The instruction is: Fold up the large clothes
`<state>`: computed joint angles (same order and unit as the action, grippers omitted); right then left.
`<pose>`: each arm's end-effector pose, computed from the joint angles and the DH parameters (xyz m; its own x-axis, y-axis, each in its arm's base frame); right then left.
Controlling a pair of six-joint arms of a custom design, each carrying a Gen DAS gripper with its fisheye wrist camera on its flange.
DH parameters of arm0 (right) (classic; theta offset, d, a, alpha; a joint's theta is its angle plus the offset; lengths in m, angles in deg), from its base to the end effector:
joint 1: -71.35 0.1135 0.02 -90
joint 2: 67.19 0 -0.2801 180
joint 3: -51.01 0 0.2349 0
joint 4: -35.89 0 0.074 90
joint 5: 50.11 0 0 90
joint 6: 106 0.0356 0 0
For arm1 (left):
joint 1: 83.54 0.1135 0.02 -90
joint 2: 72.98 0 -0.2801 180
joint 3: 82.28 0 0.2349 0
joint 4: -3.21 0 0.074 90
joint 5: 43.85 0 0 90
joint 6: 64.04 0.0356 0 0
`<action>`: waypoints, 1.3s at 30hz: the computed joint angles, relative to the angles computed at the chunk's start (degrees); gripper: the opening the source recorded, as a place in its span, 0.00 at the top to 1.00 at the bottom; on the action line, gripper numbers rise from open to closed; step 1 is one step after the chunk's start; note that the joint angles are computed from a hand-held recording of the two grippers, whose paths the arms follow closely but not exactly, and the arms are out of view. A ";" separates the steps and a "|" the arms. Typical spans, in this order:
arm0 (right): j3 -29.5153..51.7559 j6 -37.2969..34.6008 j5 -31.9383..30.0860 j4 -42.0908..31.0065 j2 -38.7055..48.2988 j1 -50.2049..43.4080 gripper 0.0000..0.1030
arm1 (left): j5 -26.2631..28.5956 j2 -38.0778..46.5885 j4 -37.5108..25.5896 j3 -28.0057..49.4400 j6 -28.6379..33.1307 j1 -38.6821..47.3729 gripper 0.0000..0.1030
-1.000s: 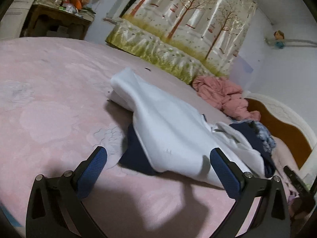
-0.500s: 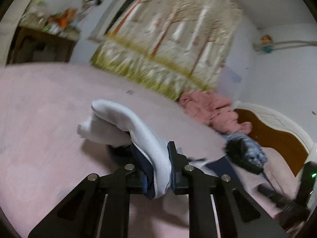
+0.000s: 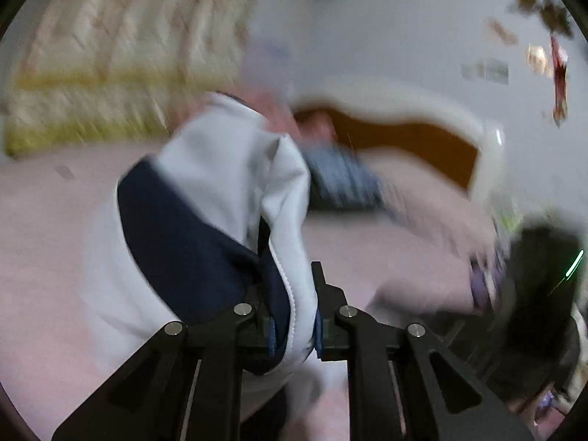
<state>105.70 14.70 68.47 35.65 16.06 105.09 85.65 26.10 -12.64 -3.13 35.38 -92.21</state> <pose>0.2470 0.1445 0.2286 -0.4155 0.2616 -0.8712 0.0849 0.9647 0.2492 0.3597 -0.0778 0.2507 -0.4677 0.1991 -0.8612 0.7126 0.6614 -0.2341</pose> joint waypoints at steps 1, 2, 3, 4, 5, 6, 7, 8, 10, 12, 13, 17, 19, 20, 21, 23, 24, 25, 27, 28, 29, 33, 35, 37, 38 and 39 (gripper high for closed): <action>-1.22 0.06 1.85 -2.43 -2.44 -1.28 0.93 | -1.44 3.21 -3.47 1.92 2.12 -1.57 0.88; -2.01 -0.12 2.14 -4.69 -4.24 -2.93 0.93 | -3.27 5.15 -2.95 1.34 2.93 -2.63 0.88; -2.58 -0.34 1.65 -5.94 -5.46 -4.49 0.93 | -4.03 4.35 1.08 -1.82 3.36 -2.95 0.88; -3.16 -0.31 1.20 -6.74 -6.35 -5.78 0.93 | -4.68 2.33 3.83 -4.64 4.37 -3.08 0.88; -3.51 -0.23 0.89 -7.51 -7.03 -6.70 0.93 | -2.91 1.39 2.81 -4.96 4.60 -2.37 0.88; -4.06 -0.52 0.30 -7.77 -7.53 -7.66 0.93 | 0.14 1.45 0.06 -3.91 4.38 -1.06 0.88; -3.92 -0.50 0.12 -8.11 -7.57 -8.04 0.93 | 1.63 1.71 -2.23 -2.73 4.30 -0.47 0.88; -4.03 -0.22 -0.31 -7.37 -7.06 -8.24 0.93 | 1.82 1.05 -3.58 -2.96 5.26 -0.02 0.87; -3.07 -0.17 -1.95 -5.75 -4.94 -7.94 0.93 | -1.72 -0.43 -2.77 -4.68 6.74 -0.55 0.87; 0.63 -0.95 -3.32 -4.58 -0.50 -8.07 0.93 | -4.27 -1.81 -0.74 -6.61 5.37 -1.42 0.83; 2.18 -1.31 -3.26 -4.88 0.66 -7.47 0.93 | -4.64 -2.04 -0.41 -6.57 5.03 -1.73 0.81; 5.52 -2.29 2.23 -6.30 3.17 -1.13 0.93 | -3.23 -3.94 1.88 -8.39 4.76 -2.41 0.66; 4.83 -1.80 5.08 -6.91 2.11 0.82 0.92 | -4.25 -7.63 7.69 -12.99 3.66 -2.33 0.66; 4.31 -1.32 5.46 -7.42 1.41 1.32 0.92 | -4.88 -10.15 10.28 -15.48 3.96 -2.12 0.66; 4.05 -0.73 5.95 -8.29 0.91 1.65 0.92 | -5.52 -12.69 12.51 -17.77 4.27 -2.08 0.65; 3.38 0.74 7.64 -9.40 0.05 2.12 0.92 | -4.77 -15.91 15.34 -20.09 3.05 -1.17 0.59; 3.05 1.81 8.55 -9.78 -0.40 2.29 0.92 | -4.11 -16.62 15.63 -20.04 1.98 -0.94 0.55; 2.84 2.52 8.62 -10.13 -0.90 2.25 0.92 | -3.15 -17.82 15.76 -20.26 1.03 -0.14 0.54; 2.58 3.33 7.73 -10.10 -1.76 1.80 0.92 | -3.97 -19.42 17.52 -20.95 0.12 0.76 0.45; 2.75 3.33 7.81 -10.19 -1.94 1.83 0.92 | -5.10 -20.14 19.49 -21.56 -0.38 1.40 0.42; 2.99 3.26 8.74 -10.35 -2.21 2.43 0.92 | -6.31 -20.39 21.55 -22.03 -0.95 2.09 0.34; 3.94 1.40 11.37 -10.35 -2.49 4.31 0.92 | -8.25 -19.03 23.96 -20.43 -3.51 6.27 0.13; 4.45 0.89 11.87 -10.09 -2.28 4.96 0.92 | -8.61 -16.33 25.75 -19.27 -4.32 8.43 0.07; 5.40 0.14 11.43 -9.66 -1.59 5.17 0.92 | -10.30 -13.65 25.52 -17.73 -3.90 9.98 0.04; 6.67 -0.80 10.55 -9.63 -0.81 4.73 0.92 | -11.69 -11.95 25.02 -16.56 -3.75 10.30 0.03; 8.26 -1.68 10.00 -9.75 0.24 4.63 0.92 | -12.66 -10.63 24.75 -15.90 -3.71 10.39 0.02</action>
<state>113.96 13.02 78.47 25.90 16.30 109.72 72.99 15.47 12.12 -19.03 31.68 -81.82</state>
